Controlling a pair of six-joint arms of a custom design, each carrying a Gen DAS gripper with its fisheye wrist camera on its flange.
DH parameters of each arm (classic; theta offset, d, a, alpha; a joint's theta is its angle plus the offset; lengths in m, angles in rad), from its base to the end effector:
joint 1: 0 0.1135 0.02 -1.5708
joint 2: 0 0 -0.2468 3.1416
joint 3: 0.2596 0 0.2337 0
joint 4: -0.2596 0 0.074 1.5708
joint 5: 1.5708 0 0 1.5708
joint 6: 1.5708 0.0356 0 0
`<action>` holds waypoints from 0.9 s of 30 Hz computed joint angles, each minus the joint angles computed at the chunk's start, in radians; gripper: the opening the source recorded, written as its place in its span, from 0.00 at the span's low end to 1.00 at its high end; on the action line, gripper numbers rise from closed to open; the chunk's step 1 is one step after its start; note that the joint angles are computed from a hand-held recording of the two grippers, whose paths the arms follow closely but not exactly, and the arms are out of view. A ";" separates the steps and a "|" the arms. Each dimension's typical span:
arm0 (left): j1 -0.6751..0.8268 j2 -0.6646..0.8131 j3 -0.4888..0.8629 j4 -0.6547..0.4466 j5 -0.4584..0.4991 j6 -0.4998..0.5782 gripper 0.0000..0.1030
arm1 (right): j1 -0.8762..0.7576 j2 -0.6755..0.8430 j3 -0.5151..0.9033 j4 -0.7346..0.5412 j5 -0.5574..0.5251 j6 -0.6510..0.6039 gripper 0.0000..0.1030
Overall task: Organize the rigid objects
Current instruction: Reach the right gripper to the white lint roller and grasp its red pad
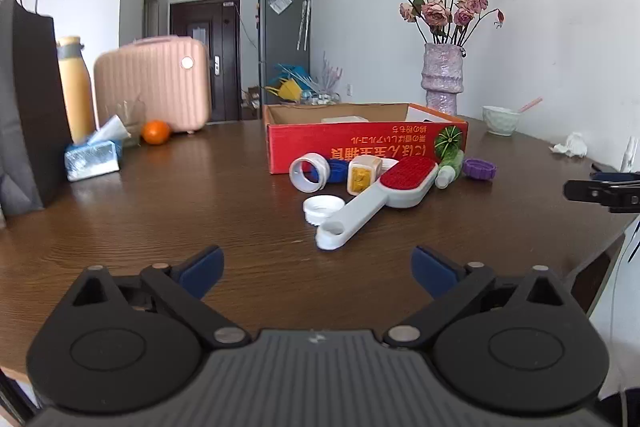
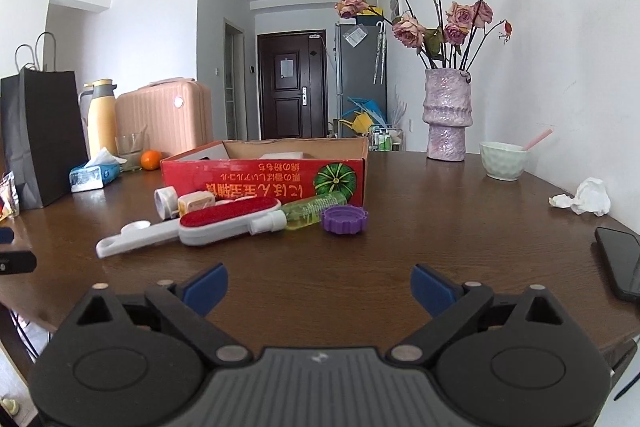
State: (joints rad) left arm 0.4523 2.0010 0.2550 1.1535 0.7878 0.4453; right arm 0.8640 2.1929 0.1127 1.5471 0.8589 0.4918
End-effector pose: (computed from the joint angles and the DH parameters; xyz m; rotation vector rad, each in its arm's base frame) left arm 0.2133 0.0756 0.0496 0.4223 1.9408 -0.2783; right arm 0.1438 0.1268 0.0382 0.1329 1.9046 0.0026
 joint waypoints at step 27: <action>-0.184 0.068 0.518 -0.654 -0.143 -0.245 0.21 | -0.601 0.074 0.901 -0.857 -0.896 -0.164 0.38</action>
